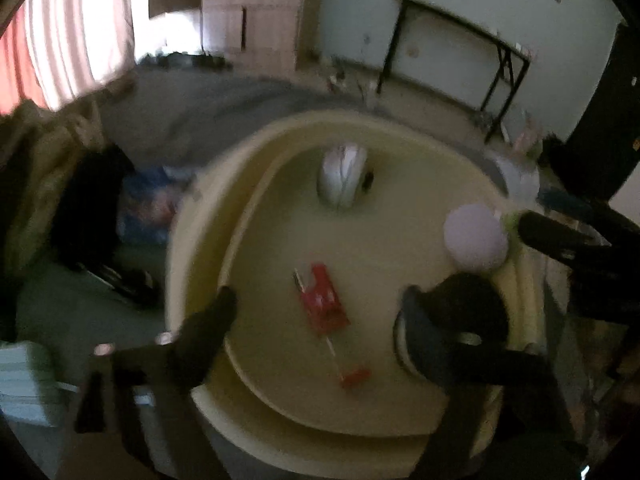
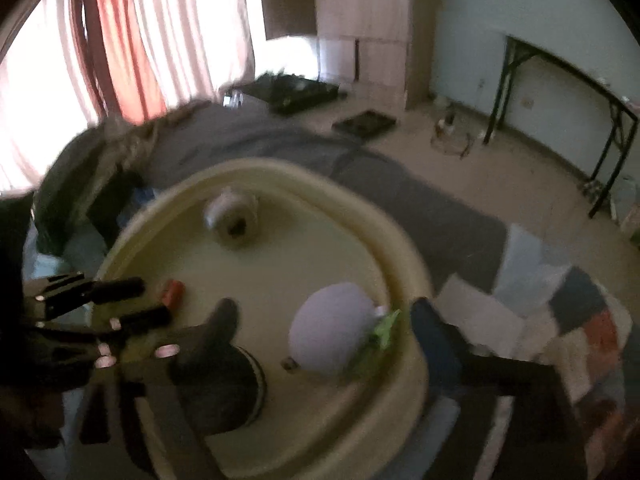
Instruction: Organize rigid objects
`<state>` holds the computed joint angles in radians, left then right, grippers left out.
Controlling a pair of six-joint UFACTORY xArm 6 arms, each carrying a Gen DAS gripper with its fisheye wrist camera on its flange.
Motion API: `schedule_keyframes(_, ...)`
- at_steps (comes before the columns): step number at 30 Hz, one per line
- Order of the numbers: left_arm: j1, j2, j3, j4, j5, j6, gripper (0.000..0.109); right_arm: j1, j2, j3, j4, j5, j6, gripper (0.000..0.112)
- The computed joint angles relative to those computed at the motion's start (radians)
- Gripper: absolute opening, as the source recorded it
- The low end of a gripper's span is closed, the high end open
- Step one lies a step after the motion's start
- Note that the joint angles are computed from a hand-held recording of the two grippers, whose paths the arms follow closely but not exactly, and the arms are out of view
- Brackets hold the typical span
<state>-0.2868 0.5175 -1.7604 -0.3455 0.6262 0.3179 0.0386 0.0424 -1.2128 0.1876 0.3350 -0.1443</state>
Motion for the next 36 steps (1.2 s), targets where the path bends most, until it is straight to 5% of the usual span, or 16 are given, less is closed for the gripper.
schedule_keyframes(2,-0.006,-0.011,-0.014,0.086,0.01,-0.084,0.101,-0.024,-0.083,0.07,-0.021,-0.032,0.06,0.103)
schedule_keyframes(9,-0.074,-0.054,-0.114,-0.091,0.115,-0.026,0.103,-0.211,-0.458,0.363,0.022,0.008,0.11,0.103)
schedule_keyframes(14,-0.173,0.023,-0.349,-0.066,0.294,-0.135,0.103,-0.436,-0.72,0.559,0.151,0.076,-0.081,0.103)
schedule_keyframes(18,-0.248,0.045,-0.422,-0.006,0.323,-0.157,0.103,-0.644,-0.815,0.625,0.327,0.201,-0.36,0.103)
schedule_keyframes(25,-0.347,0.137,-0.533,0.025,0.43,-0.213,0.103,-0.898,-0.752,0.6,0.454,0.357,-0.687,0.103)
schedule_keyframes(31,-0.413,0.267,-0.628,0.073,0.471,-0.18,0.103,-0.924,-0.571,0.546,0.714,0.34,-1.023,0.103)
schedule_keyframes(36,-0.45,0.307,-0.652,0.115,0.471,-0.044,0.103,-0.932,-0.445,0.522,0.79,0.327,-1.112,0.103)
